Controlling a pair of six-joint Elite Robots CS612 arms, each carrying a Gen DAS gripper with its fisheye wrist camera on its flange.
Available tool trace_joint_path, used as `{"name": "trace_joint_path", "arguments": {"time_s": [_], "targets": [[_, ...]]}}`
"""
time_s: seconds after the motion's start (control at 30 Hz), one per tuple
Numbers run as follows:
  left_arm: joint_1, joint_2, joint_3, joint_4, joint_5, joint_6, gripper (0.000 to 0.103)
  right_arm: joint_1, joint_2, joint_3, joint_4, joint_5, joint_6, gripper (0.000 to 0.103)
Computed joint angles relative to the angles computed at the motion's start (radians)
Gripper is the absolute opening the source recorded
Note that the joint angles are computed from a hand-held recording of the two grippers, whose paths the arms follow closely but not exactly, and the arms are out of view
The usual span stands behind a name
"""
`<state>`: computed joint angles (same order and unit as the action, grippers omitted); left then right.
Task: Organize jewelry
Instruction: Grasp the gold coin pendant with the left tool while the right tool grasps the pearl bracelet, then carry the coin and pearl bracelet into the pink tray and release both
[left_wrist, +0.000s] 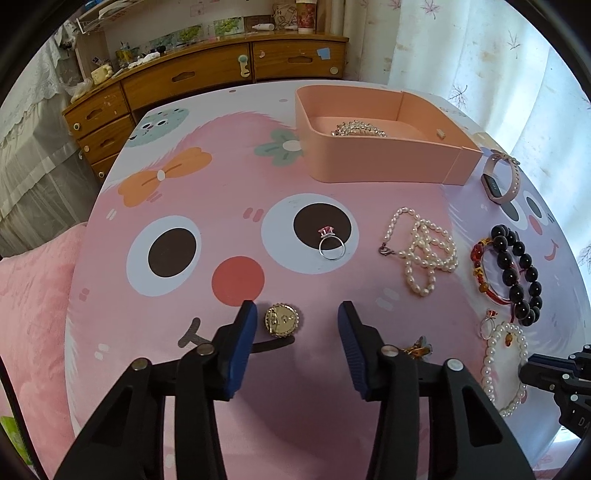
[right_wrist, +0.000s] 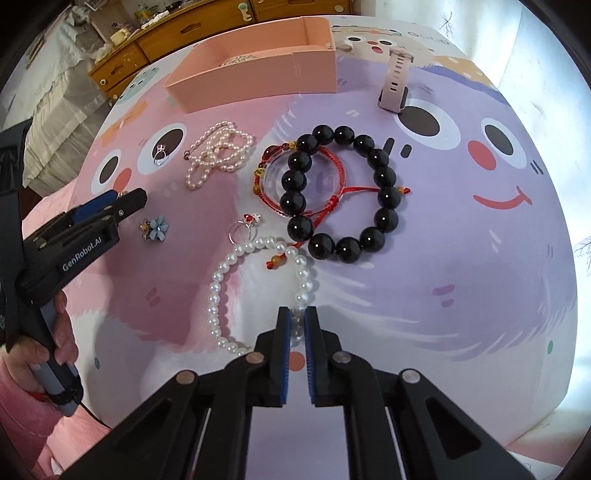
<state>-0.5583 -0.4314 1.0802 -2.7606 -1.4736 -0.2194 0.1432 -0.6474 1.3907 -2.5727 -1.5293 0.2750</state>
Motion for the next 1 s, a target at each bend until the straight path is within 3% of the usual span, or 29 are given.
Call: {"name": "trace_joint_path", "arguments": {"time_s": [0.07,0.1,0.6,1.0], "targets": [[-0.001,-0.001,0.004,-0.010,0.004,-0.004,0.020,-0.002,0.001,-0.003,0.004,0.012,0.008,0.007],[0.000,-0.001,0.005,-0.013,0.005,-0.008,0.017,-0.004,0.001,-0.004,0.006,0.021,0.007,0.006],[0.001,-0.019,0.021,0.001,-0.018,-0.043,0.017,-0.024,-0.036,0.031,-0.047,0.107,-0.072,0.006],[-0.007,-0.054,0.017,-0.113,-0.080,-0.022,0.017,-0.038,-0.062,0.013,-0.160,0.211,-0.169,0.007]]}}
